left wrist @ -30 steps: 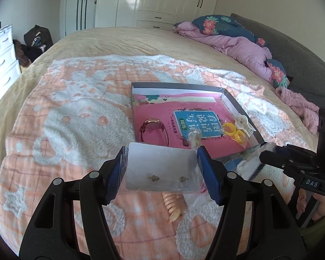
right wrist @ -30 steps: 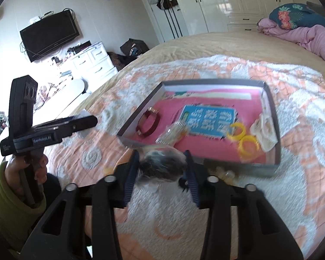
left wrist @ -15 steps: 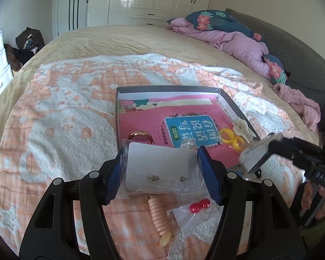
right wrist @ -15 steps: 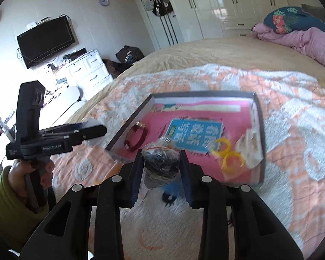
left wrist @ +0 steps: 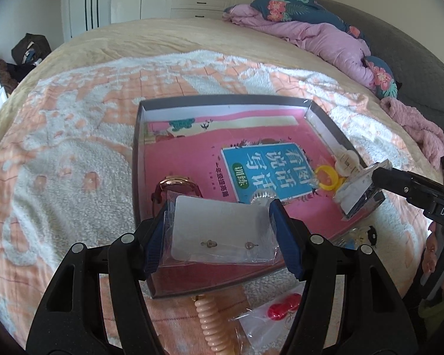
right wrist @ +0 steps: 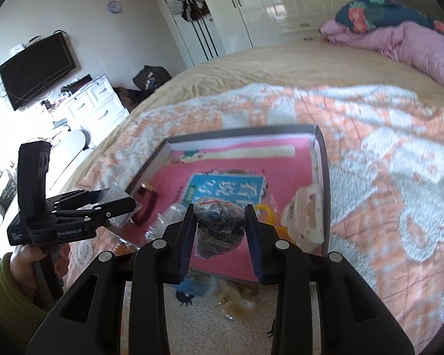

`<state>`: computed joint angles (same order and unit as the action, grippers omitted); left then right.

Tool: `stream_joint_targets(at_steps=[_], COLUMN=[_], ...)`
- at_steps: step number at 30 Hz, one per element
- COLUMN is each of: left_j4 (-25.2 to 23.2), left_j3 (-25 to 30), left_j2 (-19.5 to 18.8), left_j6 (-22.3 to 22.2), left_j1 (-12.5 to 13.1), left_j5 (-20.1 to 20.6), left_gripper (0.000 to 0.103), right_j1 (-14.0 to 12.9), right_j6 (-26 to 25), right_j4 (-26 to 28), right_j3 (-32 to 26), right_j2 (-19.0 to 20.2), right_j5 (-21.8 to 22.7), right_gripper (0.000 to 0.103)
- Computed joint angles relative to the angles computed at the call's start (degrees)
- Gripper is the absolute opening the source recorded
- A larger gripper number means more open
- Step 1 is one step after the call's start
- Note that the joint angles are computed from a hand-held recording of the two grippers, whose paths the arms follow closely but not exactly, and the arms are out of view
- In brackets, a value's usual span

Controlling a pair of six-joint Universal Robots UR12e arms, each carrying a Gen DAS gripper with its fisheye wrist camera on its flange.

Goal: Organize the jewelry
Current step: 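Carry the card and bag into the gray box and open both tools, then withdraw both tools from the box back over the remaining items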

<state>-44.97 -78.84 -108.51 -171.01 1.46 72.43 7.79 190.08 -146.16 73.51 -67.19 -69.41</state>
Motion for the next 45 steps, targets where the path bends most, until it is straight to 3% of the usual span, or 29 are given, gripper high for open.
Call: stream_joint_targets(at_steps=[7, 11, 13, 20, 26, 30, 37, 45], left_j4=[-0.7, -1.1, -1.1, -0.6, -0.1, 0.1, 1.6, 3.4], left_j3=[0.2, 0.4, 0.5, 0.4, 0.2, 0.2, -0.2, -1.3], left_j2=[-0.6, -0.9, -1.1, -1.1, -1.1, -1.0, -0.3, 1.3], left_j6=[0.4, 0.1, 0.0, 0.6, 0.5, 0.3, -0.6, -3.5], left_j1=[-0.1, 0.0, -0.1, -0.2, -0.2, -0.2, 0.1, 0.9], left_j5=[0.1, 0.2, 0.2, 0.7, 1.8, 1.9, 2.4, 2.8], left_gripper=[0.058, 0.058, 0.058, 0.063, 0.078, 0.082, 0.094, 0.094], right_j1=[0.1, 0.0, 0.0, -0.3, -0.9, -1.2, -1.2, -0.9], right_j6=[1.4, 2.4, 2.8, 3.6, 5.6, 6.9, 7.1, 6.8], right_j4=[3.2, 2.7, 2.2, 0.9, -1.2, -2.7, -3.9, -5.8], right_j3=[-0.7, -0.8, -0.9, -1.9, -0.6, 0.2, 1.4, 2.7], right_j2=[0.9, 1.2, 1.4, 2.3, 1.5, 0.9, 0.0, -1.0], right_j5=[-0.1, -0.5, -1.0, -1.7, -1.1, -1.6, -2.9, -4.4], right_gripper=[0.032, 0.035, 0.041, 0.044, 0.065, 0.079, 0.086, 0.093])
